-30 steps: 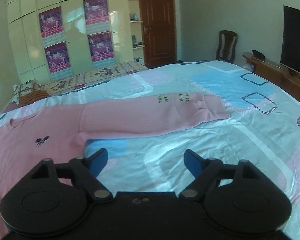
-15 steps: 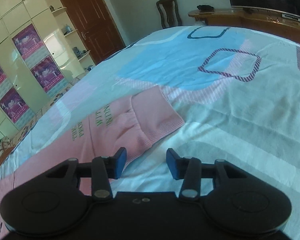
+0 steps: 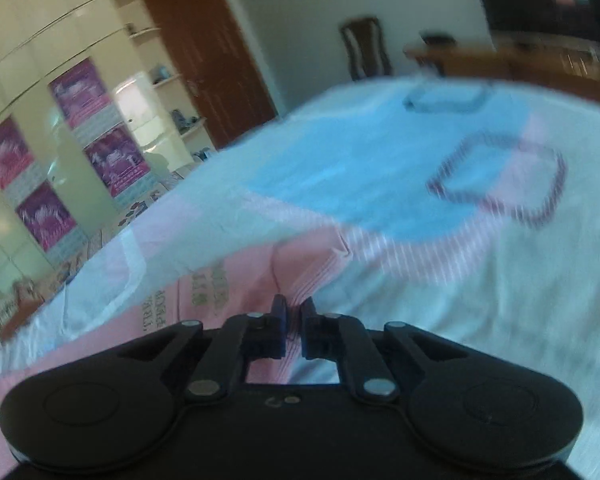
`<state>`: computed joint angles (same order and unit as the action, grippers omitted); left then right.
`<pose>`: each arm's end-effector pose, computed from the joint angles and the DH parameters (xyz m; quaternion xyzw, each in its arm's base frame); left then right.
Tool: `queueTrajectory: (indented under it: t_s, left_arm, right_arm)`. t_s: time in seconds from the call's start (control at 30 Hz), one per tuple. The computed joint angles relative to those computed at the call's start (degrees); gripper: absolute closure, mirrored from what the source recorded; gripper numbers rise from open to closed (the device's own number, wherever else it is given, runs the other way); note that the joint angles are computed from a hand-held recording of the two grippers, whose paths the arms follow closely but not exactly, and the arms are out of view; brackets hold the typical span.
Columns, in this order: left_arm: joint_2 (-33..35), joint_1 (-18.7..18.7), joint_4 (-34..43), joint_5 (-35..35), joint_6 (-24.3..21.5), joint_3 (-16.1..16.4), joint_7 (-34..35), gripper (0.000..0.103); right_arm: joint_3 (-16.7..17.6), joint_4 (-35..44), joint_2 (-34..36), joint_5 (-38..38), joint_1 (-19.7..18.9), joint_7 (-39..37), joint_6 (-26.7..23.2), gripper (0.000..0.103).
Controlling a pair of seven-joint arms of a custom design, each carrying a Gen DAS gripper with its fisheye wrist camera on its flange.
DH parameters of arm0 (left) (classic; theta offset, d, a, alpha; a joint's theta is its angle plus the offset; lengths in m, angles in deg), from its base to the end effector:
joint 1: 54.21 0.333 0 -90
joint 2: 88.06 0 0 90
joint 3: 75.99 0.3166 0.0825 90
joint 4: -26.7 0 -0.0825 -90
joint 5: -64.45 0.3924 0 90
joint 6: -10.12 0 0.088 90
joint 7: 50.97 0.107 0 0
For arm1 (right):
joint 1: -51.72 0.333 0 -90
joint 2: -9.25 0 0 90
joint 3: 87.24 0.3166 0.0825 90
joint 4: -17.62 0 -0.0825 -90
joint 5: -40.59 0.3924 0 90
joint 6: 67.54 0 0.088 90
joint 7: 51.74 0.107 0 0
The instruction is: Fold small clothes
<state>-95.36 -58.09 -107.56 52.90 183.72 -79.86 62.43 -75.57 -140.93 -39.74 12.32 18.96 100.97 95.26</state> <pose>0.5390 -0.0590 0.4768 -0.5238 0.7538 -0.2747 0.2863 0.3423 -0.0969 0.5400 -0.2262 0.8495 -0.3933 0.2694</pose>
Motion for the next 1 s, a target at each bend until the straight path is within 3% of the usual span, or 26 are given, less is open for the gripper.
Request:
queueTrajectory:
  t_s: [0.07, 0.1, 0.17, 0.3, 0.53, 0.63, 0.7, 0.87, 0.93, 1.0]
  left_arm:
    - [0.9, -0.3, 1.6, -1.6, -1.9, 1.0, 1.8, 0.0]
    - [1.5, 0.2, 2.9, -1.6, -4.0, 1.1, 2.0, 0.0]
    - [2.5, 1.3, 4.8, -1.7, -7.0, 1.0, 2.1, 0.0]
    - [4.2, 3.2, 7.5, -4.3, -10.2, 0.8, 2.7, 0.0]
    - [5.3, 5.4, 8.8, -3.3, -9.0, 0.1, 0.6, 0.001]
    - [5.4, 6.4, 9.0, 0.7, -7.8, -0.1, -4.1, 0.0]
    - [5.4, 6.6, 9.4, -1.2, -8.2, 0.2, -3.3, 0.0]
    - [5.4, 6.4, 10.1, -7.5, -9.0, 0.4, 1.8, 0.001]
    - [5.6, 5.9, 10.7, -12.0, -9.5, 0.3, 5.2, 0.001]
    - [6.0, 5.3, 11.5, -18.0, -10.1, 0.0, 9.7, 0.004]
  right_arm:
    - [0.2, 3.5, 3.2, 3.3, -0.9, -1.9, -7.7, 0.096]
    - [-2.0, 4.7, 5.1, 2.9, 0.8, -1.7, -9.5, 0.096]
    - [-0.9, 6.1, 6.0, -2.5, 1.2, -1.6, -10.1, 0.096]
    - [2.1, 9.7, 8.7, -8.9, 3.4, 0.4, -7.0, 0.096]
    - [6.0, 21.9, 23.6, -13.6, 14.8, 1.0, 0.0, 0.096]
    - [7.5, 28.8, 31.5, -15.7, 20.2, -0.8, 1.7, 0.096]
    - [8.6, 33.1, 36.2, -18.1, 23.1, -2.7, 2.4, 0.096]
    - [8.3, 40.7, 45.0, -16.0, 31.3, -9.4, 1.7, 0.096]
    - [7.3, 41.0, 46.8, -8.8, 34.4, -17.4, 0.1, 0.084]
    - [6.5, 39.6, 46.2, -12.4, 36.1, -16.5, -0.3, 0.058]
